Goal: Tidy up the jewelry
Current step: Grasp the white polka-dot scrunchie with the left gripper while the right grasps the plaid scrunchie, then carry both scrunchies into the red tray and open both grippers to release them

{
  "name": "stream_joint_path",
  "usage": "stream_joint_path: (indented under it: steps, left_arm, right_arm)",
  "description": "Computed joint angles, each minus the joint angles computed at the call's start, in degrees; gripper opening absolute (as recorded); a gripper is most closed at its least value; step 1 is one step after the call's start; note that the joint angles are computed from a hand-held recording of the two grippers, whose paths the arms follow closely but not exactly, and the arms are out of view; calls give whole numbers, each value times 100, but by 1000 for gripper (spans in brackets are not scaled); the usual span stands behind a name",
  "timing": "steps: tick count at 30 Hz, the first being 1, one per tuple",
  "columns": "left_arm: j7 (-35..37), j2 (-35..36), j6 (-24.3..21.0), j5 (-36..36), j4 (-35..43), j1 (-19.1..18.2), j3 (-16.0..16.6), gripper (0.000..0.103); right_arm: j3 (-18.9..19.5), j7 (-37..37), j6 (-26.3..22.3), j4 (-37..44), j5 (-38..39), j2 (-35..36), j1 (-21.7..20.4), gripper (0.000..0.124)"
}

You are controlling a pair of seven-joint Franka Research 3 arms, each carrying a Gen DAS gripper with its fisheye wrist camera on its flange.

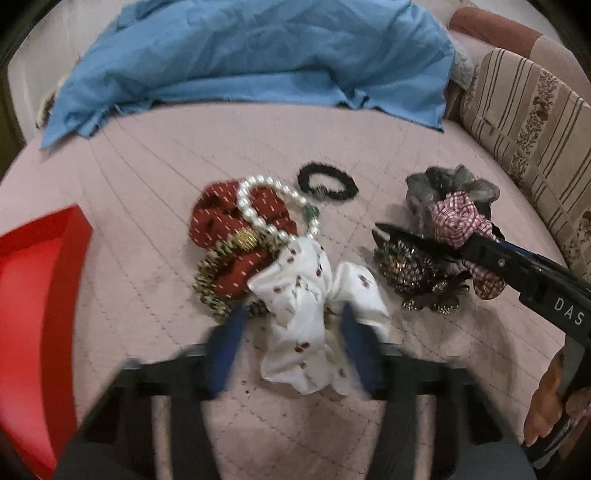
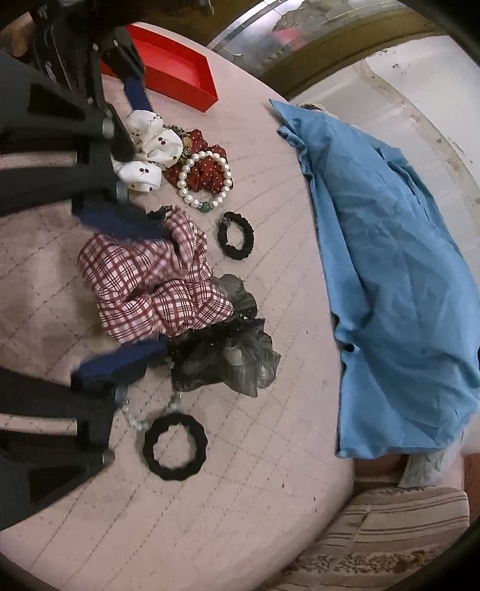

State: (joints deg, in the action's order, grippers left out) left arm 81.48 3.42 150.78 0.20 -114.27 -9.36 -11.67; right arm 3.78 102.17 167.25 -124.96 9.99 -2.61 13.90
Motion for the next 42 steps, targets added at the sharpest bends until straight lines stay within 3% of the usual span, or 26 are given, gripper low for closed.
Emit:
stream_joint_path:
  steps: [1, 5, 14, 20, 25, 33, 42]
  left_arm:
    - [100, 50, -112, -160, 60, 13, -15, 8]
    - [234, -99, 74, -474, -81, 38, -27, 8]
    - [1047, -1114, 469, -1618, -804, -116, 288, 8]
    - [1093, -1625, 713, -1609, -1189, -134, 609, 8]
    - [1170, -1876, 760, -1476, -1375, -102, 872, 8]
    - [1380, -1900, 808, -1399, -1445, 55, 1125, 8]
    - [1133, -1387, 929, -845, -1045, 774, 1198, 8]
  right_arm:
    - [-2, -71, -44, 25, 37, 16, 11, 34]
    - [7, -100, -16, -16, -38, -38, 17, 18]
    - [95, -10, 535, -442, 24, -447, 61, 15]
    - [358, 215, 728, -778, -33, -805, -92, 15]
    - [815, 958, 548, -806, -828, -948, -503, 15]
    - [743, 1083, 107, -379, -976, -709, -61, 15]
    - [637, 549, -450, 976, -817, 196, 731, 16]
